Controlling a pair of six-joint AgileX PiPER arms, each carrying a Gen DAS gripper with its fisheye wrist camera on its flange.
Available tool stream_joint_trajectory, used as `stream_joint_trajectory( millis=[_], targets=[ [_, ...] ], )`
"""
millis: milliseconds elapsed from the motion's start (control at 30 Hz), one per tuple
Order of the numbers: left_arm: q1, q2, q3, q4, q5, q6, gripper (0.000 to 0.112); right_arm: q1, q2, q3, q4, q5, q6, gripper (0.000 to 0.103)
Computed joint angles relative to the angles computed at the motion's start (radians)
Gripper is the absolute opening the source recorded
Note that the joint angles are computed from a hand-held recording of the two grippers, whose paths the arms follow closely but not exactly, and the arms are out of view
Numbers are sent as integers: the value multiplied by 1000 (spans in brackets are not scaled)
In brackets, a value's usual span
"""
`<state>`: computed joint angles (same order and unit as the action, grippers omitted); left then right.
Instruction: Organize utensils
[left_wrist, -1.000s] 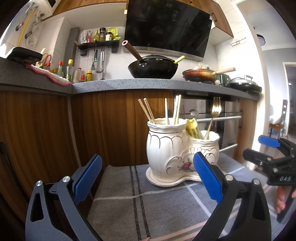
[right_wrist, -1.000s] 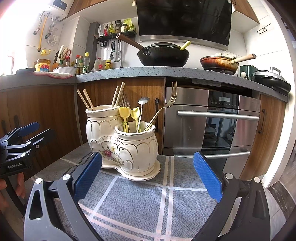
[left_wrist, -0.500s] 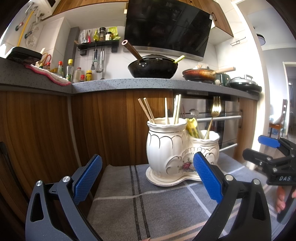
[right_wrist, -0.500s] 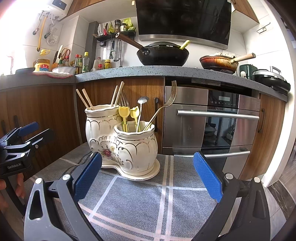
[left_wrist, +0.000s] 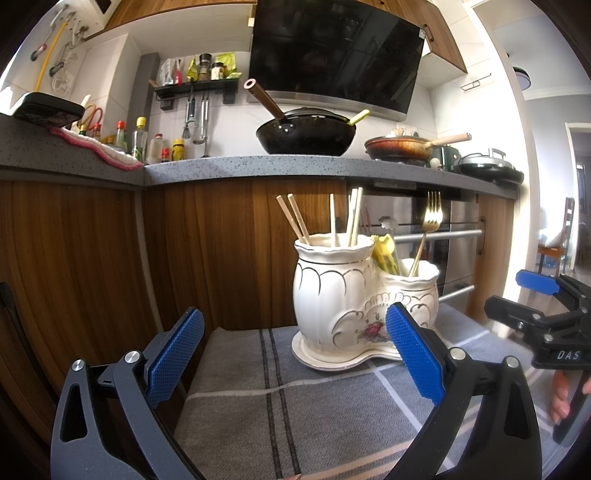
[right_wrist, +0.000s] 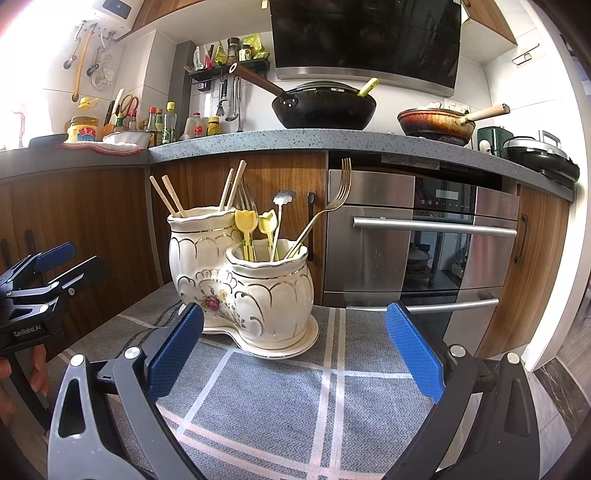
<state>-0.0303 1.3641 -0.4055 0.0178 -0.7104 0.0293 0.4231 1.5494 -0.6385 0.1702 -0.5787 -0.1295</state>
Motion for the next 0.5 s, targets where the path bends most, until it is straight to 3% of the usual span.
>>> stream_joint_trajectory(
  millis=[500],
  targets=[
    [17,10,7,35,-25,-18,98,3,0,-1,10,0,-7,97]
  ],
)
